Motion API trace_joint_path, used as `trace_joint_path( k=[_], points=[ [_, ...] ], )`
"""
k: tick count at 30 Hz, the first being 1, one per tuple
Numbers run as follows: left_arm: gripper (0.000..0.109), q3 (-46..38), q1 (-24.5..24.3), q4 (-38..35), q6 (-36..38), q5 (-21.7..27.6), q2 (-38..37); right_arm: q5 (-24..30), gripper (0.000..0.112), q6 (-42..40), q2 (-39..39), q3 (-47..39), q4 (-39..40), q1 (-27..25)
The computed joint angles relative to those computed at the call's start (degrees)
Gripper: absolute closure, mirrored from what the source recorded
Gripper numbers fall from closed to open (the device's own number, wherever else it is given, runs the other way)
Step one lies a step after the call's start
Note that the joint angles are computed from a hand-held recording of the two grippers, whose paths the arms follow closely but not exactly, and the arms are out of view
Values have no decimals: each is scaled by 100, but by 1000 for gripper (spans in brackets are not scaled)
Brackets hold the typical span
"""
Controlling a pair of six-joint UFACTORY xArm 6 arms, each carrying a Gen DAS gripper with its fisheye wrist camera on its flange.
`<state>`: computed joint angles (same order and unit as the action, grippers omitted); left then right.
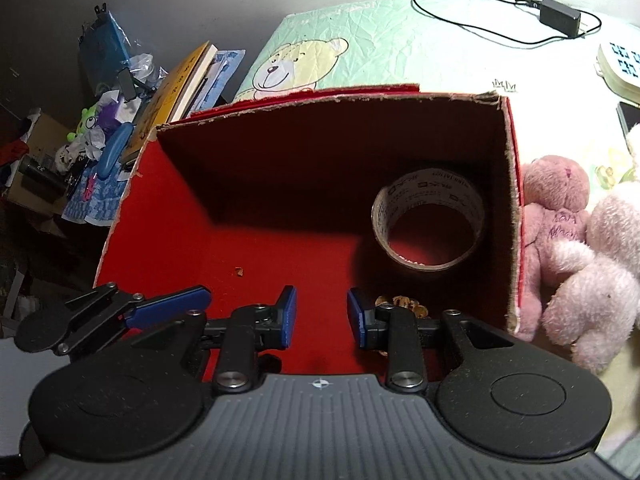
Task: Organize objects
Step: 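Withdraw the open right gripper up out of the red box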
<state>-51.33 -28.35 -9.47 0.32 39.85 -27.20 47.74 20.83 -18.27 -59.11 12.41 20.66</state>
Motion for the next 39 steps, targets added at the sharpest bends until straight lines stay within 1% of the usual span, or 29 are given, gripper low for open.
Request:
trace_joint_path(
  k=[3, 7, 10, 13, 14, 15, 16, 17, 20, 22, 25, 27, 31, 34, 39],
  points=[
    [40, 0, 13, 589, -559, -7, -16, 23, 81, 66, 210, -77, 194, 34],
    [37, -17, 44, 1009, -886, 69, -27, 214, 81, 285, 479, -247, 161, 45],
    [36, -90, 6, 1235, -1058, 113, 68, 397, 81, 586, 588, -363, -96, 55],
    [31, -132, -13, 1305, -1142, 148, 102, 659, 81, 945, 644, -482, -540, 77],
    [30, -153, -12, 1301, -1150, 160, 119, 704, 80, 919, 638, -503, -571, 97],
    [29, -170, -18, 1300, -1168, 175, 134, 765, 77, 1037, 622, -538, -751, 159],
    [29, -197, -33, 1325, -1213, 207, 152, 744, 75, 1105, 555, -501, -914, 214],
    [29, -221, -53, 1425, -1315, 247, 168, 669, 75, 1085, 491, -452, -976, 255],
    [28, -332, -84, 1582, -1489, 380, 249, 369, 75, 1086, 183, -199, -956, 312],
    [28, -401, -111, 1665, -1626, 477, 287, 134, 75, 1281, -95, 43, -1106, 366],
    [27, -474, -215, 1985, -1936, 651, 279, -71, 75, 1699, -496, 368, -1470, 476],
    [27, -534, -273, 2135, -2061, 762, 278, -112, 75, 1913, -708, 523, -1628, 542],
    [22, -552, -443, 2425, -2228, 899, 159, -171, 75, 2446, -1101, 785, -2167, 704],
    [18, -538, -600, 2718, -2410, 986, 27, -321, 75, 2564, -1212, 907, -2322, 628],
    [17, -525, -749, 2864, -2550, 1193, -166, -329, 73, 3116, -1558, 1148, -2867, 791]
  ],
)
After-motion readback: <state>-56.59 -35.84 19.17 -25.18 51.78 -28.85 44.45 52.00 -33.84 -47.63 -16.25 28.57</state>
